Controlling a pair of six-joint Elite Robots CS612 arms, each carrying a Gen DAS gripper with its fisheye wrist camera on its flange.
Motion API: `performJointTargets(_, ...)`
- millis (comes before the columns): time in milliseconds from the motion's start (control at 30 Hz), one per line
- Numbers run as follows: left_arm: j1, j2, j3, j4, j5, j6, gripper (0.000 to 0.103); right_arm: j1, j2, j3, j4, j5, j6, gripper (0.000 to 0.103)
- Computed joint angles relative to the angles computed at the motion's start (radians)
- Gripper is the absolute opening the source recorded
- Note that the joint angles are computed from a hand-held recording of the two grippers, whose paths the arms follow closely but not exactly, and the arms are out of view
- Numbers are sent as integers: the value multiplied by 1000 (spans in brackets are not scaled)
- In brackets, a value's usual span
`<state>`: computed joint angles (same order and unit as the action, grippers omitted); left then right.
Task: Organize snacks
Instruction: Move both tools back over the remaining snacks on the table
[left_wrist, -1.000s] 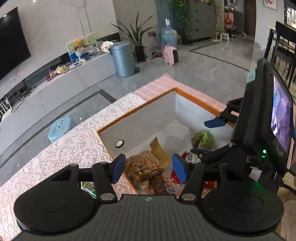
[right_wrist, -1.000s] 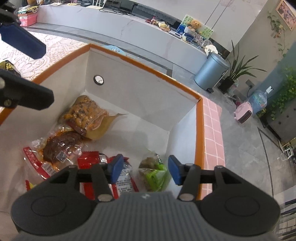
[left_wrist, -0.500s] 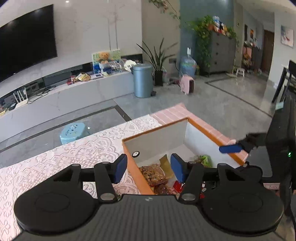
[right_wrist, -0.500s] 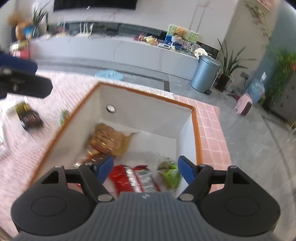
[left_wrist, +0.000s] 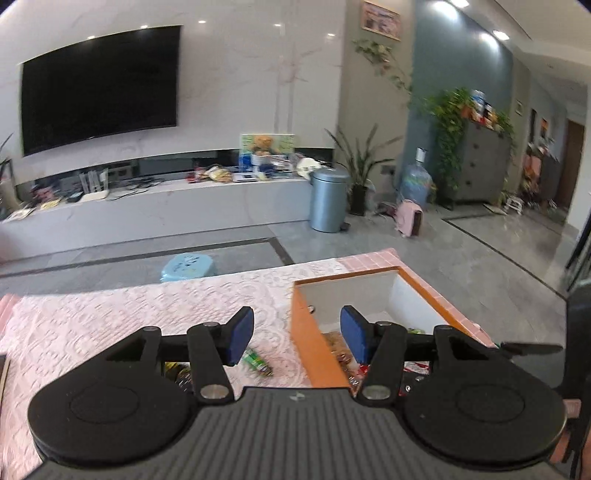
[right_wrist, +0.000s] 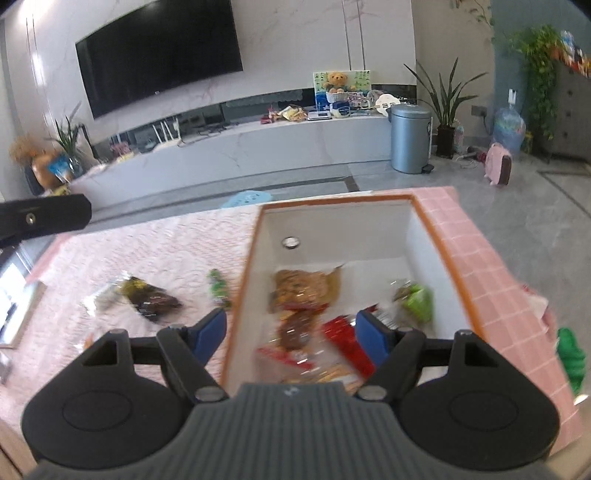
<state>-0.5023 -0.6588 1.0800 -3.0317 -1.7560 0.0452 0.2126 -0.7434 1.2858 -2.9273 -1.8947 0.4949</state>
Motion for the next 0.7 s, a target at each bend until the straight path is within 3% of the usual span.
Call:
performJointTargets(233,15,-32,80,-26,84,-58,64,38,10,-10,-13,19,28,81)
performJointTargets(367,36,-38,98,11,75,-138,64,56,21,-29,4,3,6,81)
performJointTargets(500,45,-42,110,49,114,-137,64,70,33,-40,5,-3,12,81)
performJointTargets(700,78,-45,120,126,99,-184,64,78,64,-74,-16,38,-17,81)
